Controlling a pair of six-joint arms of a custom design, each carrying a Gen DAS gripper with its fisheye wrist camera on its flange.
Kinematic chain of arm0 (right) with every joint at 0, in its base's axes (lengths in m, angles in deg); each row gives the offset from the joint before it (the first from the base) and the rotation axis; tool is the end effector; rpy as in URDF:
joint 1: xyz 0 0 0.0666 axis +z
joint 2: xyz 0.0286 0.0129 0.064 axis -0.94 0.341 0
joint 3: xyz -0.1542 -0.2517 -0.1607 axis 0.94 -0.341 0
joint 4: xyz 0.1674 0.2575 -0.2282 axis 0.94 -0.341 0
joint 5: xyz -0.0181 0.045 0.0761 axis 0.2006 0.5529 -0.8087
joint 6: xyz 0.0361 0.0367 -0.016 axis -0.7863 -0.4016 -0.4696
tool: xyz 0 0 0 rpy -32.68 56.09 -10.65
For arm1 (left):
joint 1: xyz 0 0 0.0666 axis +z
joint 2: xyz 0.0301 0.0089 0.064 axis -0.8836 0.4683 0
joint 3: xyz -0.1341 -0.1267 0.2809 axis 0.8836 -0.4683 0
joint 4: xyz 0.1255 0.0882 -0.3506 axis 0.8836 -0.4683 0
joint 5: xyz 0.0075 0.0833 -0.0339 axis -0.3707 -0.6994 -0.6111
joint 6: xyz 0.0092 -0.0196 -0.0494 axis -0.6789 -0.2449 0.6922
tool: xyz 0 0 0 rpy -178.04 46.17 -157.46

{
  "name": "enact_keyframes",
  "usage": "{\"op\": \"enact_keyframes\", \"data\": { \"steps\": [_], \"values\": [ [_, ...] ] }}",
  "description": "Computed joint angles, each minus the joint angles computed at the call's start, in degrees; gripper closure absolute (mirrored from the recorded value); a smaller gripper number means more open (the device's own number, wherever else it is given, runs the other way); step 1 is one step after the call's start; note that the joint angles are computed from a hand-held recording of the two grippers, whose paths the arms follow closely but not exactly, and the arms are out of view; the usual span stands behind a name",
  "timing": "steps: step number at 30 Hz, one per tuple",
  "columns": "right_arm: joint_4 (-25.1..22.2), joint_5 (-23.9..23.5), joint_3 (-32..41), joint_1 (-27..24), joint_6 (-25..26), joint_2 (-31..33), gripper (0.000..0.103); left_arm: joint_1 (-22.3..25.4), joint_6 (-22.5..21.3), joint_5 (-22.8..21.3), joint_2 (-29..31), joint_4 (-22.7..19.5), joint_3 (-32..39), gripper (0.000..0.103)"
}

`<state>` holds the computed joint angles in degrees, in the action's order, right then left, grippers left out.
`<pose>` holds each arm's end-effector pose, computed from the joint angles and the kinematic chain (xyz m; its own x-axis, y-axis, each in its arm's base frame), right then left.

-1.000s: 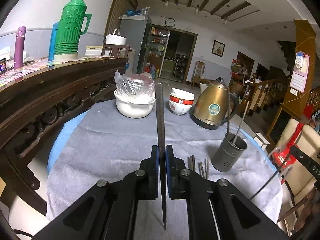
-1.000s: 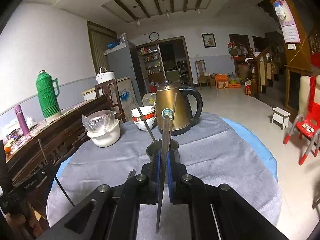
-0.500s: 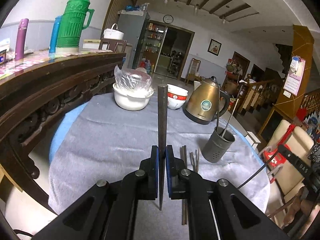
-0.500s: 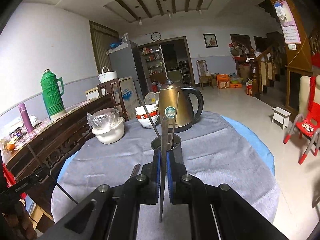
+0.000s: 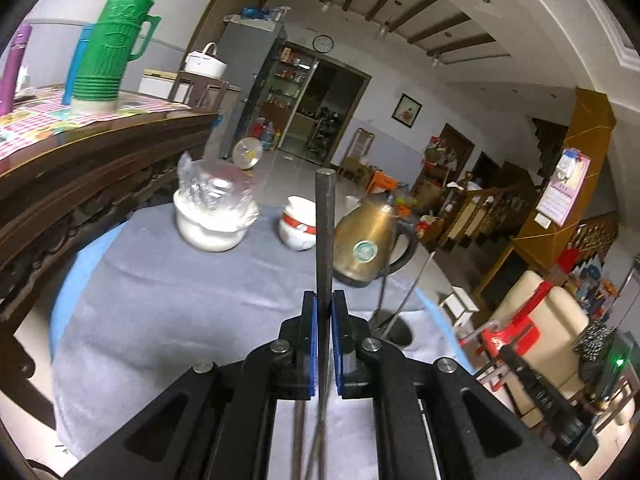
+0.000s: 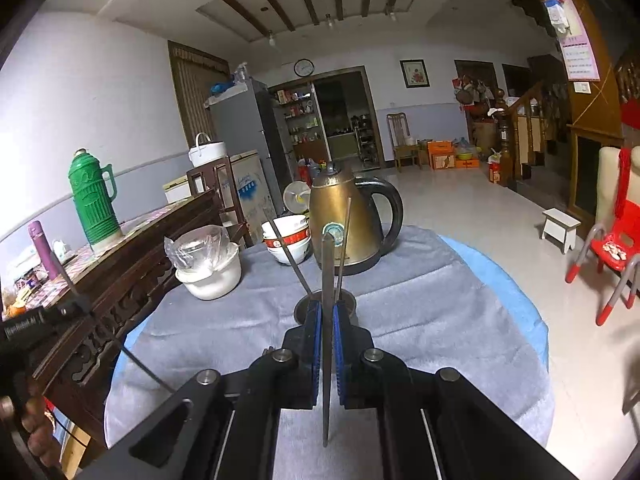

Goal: Organize utensils
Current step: 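Carry both held chopsticks to the grey holder and lower them in, then open both tools to release the chopsticks into the holder and withdraw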

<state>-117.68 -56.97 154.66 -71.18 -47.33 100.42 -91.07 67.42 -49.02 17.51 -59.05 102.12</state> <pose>0.3716 0.0044 0.5039 -0.4778 0.0704 -0.8756 -0.2538 0.9432 0.2144 0.3534 -0.1825 0.5057 -0.4278 -0.4116 -0.8047 -0.0876 0.9050 -0.4164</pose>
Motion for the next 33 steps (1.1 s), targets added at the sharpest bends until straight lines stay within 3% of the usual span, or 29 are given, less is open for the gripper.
{"op": "enact_keyframes", "data": {
  "steps": [6, 14, 19, 24, 28, 33],
  "values": [
    [-3.0, 0.9, 4.3, 0.4, 0.7, 3.4, 0.096, -0.3, -1.2, 1.7, 4.5, 0.1, 5.8, 0.096],
    [-3.2, -1.0, 7.5, -1.1, -0.6, 5.4, 0.096, -0.8, -2.8, 2.3, 8.5, -0.2, 10.9, 0.096],
    [-1.2, -3.0, 11.2, -2.8, -2.8, 7.0, 0.096, -0.4, -3.3, 2.6, 11.5, 0.1, 15.0, 0.096],
    [3.7, -4.0, 15.2, -3.7, -6.6, 9.7, 0.096, -0.1, -4.9, 1.5, 15.7, 1.8, 20.2, 0.096],
    [7.5, -2.2, 17.6, -3.0, -9.9, 12.9, 0.096, 0.2, -5.7, 1.3, 20.3, 1.3, 25.2, 0.096],
    [7.7, 0.6, 21.6, -1.1, -10.3, 18.7, 0.096, 0.4, -6.4, 1.9, 26.7, -1.7, 31.2, 0.096]
  ]
}}
